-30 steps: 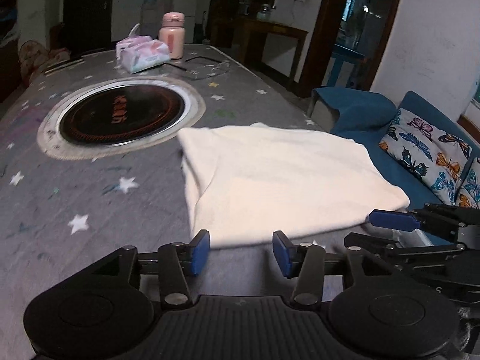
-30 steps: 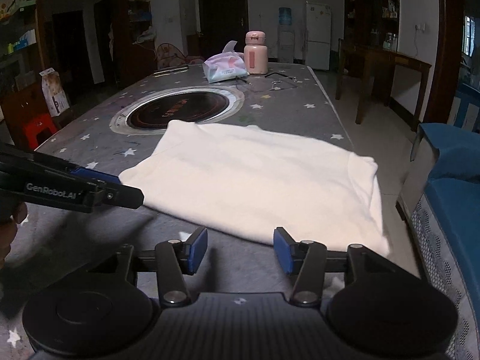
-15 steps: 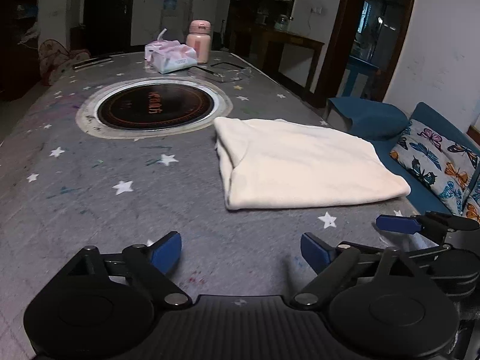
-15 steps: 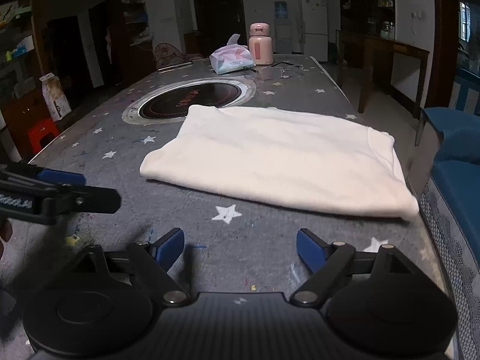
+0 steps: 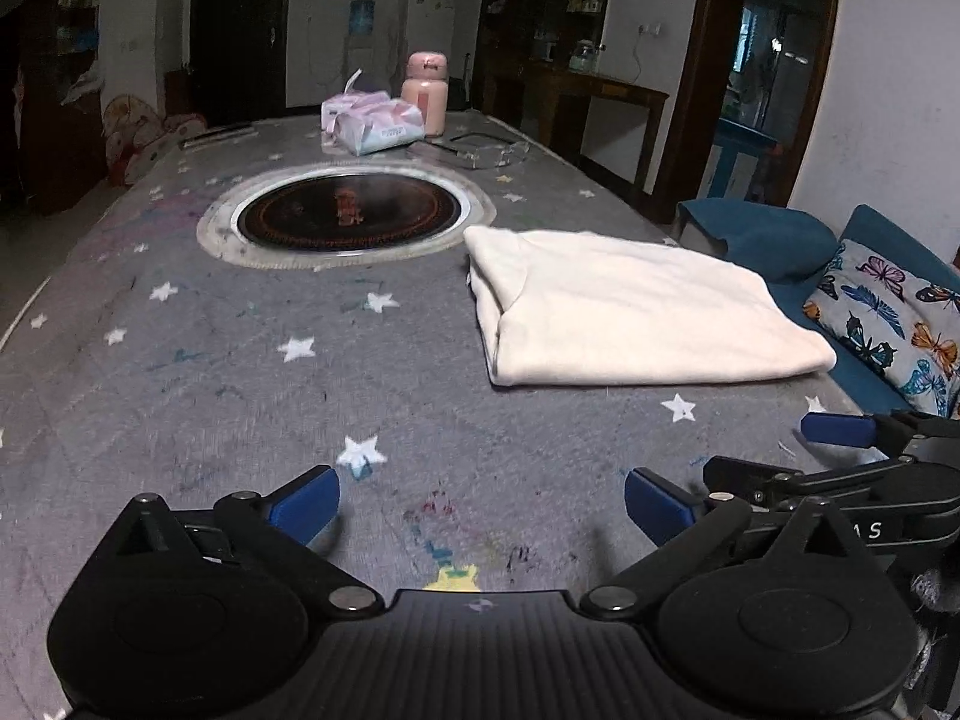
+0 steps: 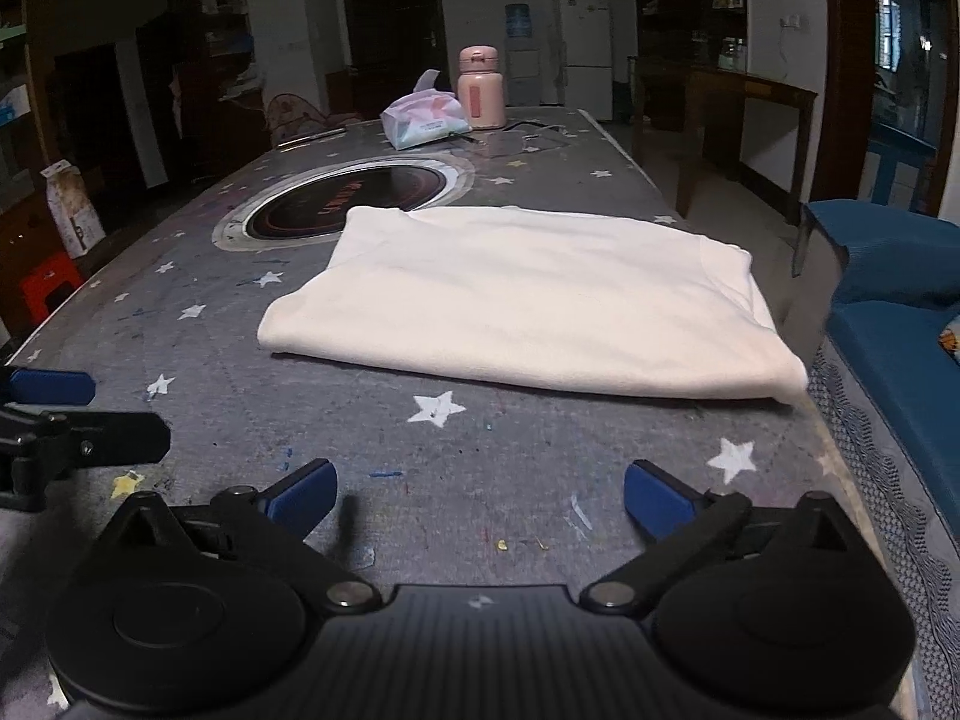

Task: Fold clothes

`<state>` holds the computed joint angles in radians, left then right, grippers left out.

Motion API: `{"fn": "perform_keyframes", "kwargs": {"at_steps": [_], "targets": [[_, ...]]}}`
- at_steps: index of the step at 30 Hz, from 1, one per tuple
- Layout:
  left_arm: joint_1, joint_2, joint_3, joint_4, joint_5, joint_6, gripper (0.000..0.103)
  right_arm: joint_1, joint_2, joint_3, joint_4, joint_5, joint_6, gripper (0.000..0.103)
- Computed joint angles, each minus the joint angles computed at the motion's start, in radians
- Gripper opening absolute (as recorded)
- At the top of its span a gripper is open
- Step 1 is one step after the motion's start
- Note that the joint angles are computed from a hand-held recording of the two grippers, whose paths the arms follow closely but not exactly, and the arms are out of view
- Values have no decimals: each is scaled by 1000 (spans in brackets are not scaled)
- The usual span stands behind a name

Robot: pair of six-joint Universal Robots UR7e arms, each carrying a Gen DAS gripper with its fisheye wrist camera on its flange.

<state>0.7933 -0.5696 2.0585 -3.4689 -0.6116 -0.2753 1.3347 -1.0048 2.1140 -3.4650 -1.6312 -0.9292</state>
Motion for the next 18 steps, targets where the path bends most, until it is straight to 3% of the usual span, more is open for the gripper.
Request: {"fn": "perform_keyframes", "kwargs": {"at_steps": [18], "targets": [[-25,0,28,52,47,-93,103,4,35,2,-99,-57,14,103]]}}
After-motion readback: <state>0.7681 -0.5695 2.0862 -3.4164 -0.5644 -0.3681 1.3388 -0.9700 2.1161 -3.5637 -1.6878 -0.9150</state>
